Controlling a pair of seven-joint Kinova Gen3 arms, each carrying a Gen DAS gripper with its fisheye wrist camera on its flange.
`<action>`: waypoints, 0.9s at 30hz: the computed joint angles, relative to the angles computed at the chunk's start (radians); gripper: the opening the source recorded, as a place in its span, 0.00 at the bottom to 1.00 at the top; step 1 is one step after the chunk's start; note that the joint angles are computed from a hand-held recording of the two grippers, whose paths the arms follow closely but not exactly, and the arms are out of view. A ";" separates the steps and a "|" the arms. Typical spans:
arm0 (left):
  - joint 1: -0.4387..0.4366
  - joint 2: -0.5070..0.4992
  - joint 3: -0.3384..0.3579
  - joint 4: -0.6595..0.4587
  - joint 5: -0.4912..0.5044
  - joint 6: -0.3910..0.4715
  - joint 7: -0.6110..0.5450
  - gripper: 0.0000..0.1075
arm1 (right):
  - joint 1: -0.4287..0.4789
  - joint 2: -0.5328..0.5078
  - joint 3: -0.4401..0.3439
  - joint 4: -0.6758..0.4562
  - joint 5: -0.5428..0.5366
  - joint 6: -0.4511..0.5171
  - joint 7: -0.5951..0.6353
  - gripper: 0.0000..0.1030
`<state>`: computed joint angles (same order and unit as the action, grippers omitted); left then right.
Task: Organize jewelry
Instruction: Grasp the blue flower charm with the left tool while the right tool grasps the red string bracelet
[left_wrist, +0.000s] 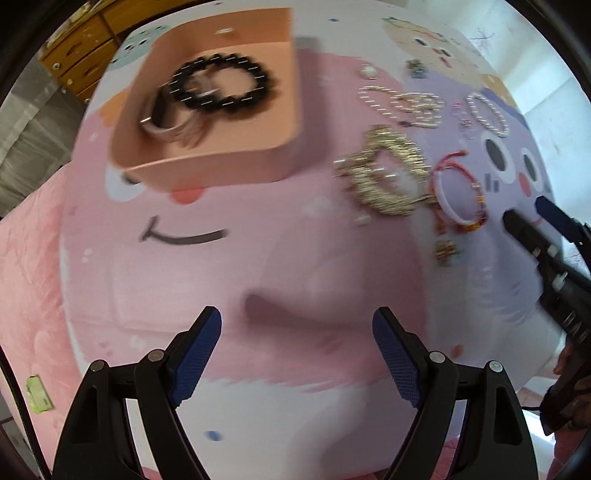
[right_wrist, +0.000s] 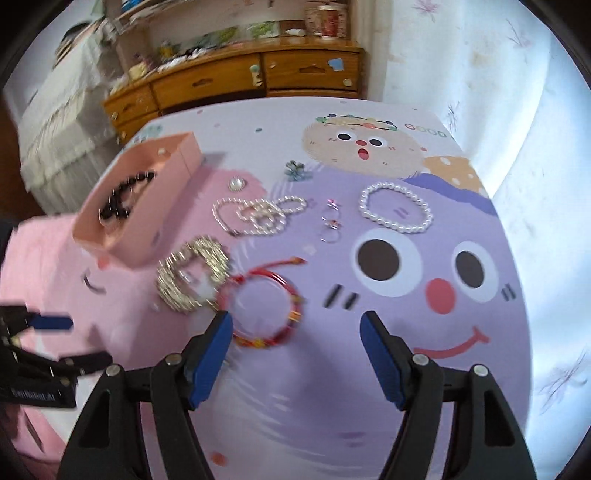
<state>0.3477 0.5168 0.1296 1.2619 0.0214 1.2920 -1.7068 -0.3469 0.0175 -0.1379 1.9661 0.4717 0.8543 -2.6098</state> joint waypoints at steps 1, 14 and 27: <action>0.002 -0.002 0.004 0.002 0.010 -0.003 0.006 0.77 | -0.001 -0.004 0.000 0.007 0.005 0.000 0.041 0.70; 0.100 -0.041 0.038 0.068 0.058 -0.136 0.115 0.70 | -0.382 -0.082 0.426 0.184 -0.022 -0.236 0.569 0.70; 0.106 -0.025 0.052 0.098 0.097 -0.203 0.138 0.34 | -0.380 -0.050 0.572 0.217 -0.354 -0.425 1.098 0.70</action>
